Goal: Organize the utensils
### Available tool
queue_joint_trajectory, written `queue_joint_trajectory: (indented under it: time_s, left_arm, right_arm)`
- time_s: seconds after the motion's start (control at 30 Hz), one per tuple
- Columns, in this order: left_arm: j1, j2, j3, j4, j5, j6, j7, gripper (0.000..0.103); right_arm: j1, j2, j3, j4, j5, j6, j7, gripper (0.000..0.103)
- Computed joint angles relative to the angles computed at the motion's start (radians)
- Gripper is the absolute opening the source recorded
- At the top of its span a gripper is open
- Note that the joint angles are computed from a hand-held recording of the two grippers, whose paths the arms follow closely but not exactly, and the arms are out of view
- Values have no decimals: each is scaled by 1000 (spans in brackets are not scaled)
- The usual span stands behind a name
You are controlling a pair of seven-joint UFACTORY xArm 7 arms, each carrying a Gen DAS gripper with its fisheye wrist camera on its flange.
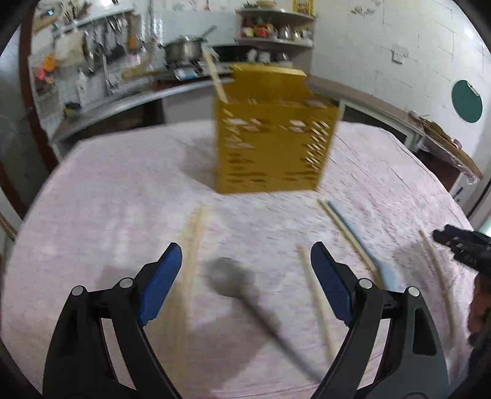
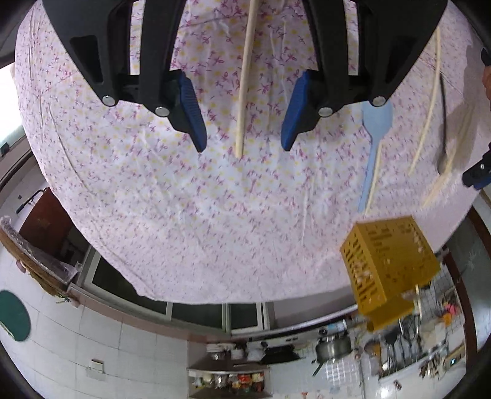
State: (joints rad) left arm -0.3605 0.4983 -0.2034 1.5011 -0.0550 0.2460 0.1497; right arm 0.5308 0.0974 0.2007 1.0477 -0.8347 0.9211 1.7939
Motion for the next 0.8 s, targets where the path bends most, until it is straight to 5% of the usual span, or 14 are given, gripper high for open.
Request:
queue_joint_trajectory:
  time_s: [0.43,0.67,0.8]
  left_arm:
    - [-115,193,53,247,70,251,-118,61]
    - [-157,218,91,269,146,239,-141,58]
    - [-157,238,85,308,156,254,-122,38]
  right_arm:
    - [-42,27,-36,-30,70,-106,-60,33]
    - [-37,55,-39,0,91,-93,-113,22]
    - [-27,85,-43,41,111,-72,-157,7]
